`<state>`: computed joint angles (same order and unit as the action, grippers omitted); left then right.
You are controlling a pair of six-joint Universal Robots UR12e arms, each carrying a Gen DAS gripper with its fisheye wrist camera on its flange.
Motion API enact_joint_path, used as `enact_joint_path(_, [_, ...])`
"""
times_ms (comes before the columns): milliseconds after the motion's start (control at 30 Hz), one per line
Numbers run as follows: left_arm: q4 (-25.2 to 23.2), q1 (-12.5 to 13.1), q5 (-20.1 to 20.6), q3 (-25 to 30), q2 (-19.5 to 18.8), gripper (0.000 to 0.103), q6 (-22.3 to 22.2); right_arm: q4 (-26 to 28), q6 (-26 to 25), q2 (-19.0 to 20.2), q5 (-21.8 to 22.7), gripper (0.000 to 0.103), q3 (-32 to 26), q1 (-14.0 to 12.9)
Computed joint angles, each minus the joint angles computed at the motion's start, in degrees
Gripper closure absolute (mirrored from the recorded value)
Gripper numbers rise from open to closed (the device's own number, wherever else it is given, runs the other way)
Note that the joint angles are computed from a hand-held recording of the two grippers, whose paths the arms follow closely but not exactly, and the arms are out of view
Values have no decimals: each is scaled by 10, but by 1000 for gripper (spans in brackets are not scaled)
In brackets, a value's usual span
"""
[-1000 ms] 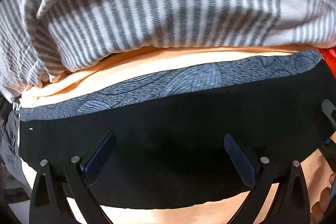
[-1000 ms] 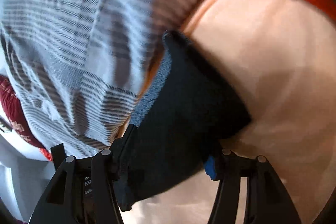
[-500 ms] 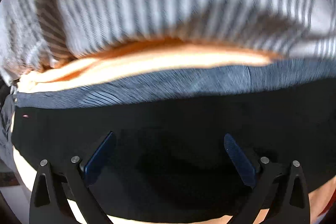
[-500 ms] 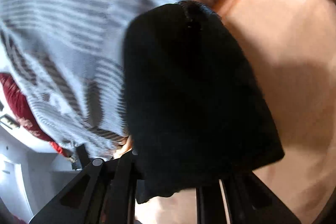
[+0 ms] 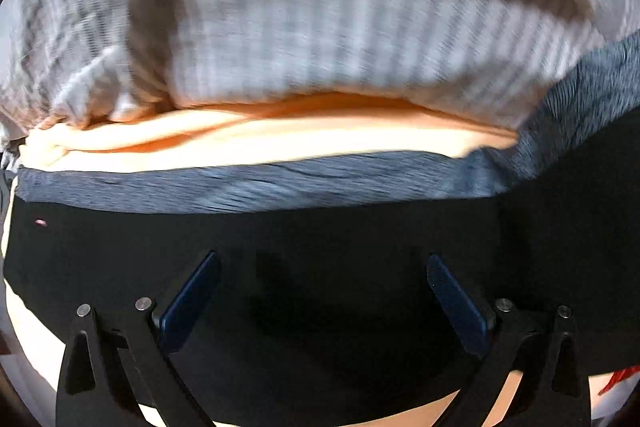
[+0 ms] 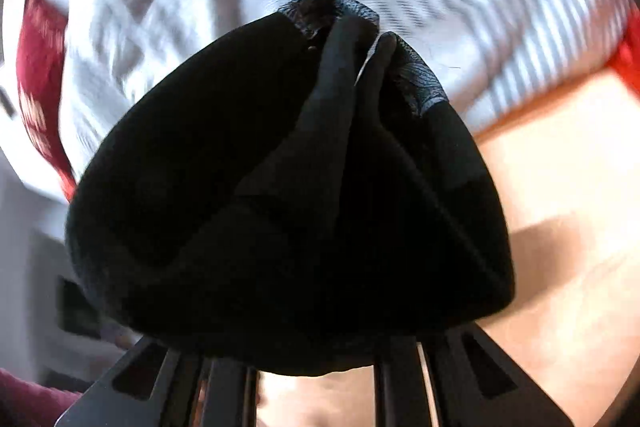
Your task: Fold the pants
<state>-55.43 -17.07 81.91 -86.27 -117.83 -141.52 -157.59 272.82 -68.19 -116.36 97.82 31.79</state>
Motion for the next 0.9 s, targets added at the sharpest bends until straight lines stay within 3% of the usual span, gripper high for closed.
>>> enact_joint_path(200, [-21,39,2,56,-34,0,7,235,-92,72,20,88,-169,-5])
enact_joint_path(400, [-29,77,28,113,-77,0,-5,478,-164,205,33,84,-393,-2])
enact_joint_path(567, [-28,101,41,160,-109,0,3,696,-206,340,49,61,-614,3])
enact_joint_path(600, [-31,106,41,174,-118,0,4,742,-217,367,36,48,-663,7])
enact_joint_path(633, [-30,109,41,176,-120,0,6,767,-222,380,28,35,-687,11])
enact_joint_path(800, [-46,120,43,215,-144,0,25,763,-267,406,3,32,-750,27])
enact_joint_path(833, [-52,120,39,215,-143,0,28,746,-276,405,2,32,-749,29])
enact_joint_path(900, [-68,121,20,215,-141,0,43,690,-279,365,3,32,-681,35])
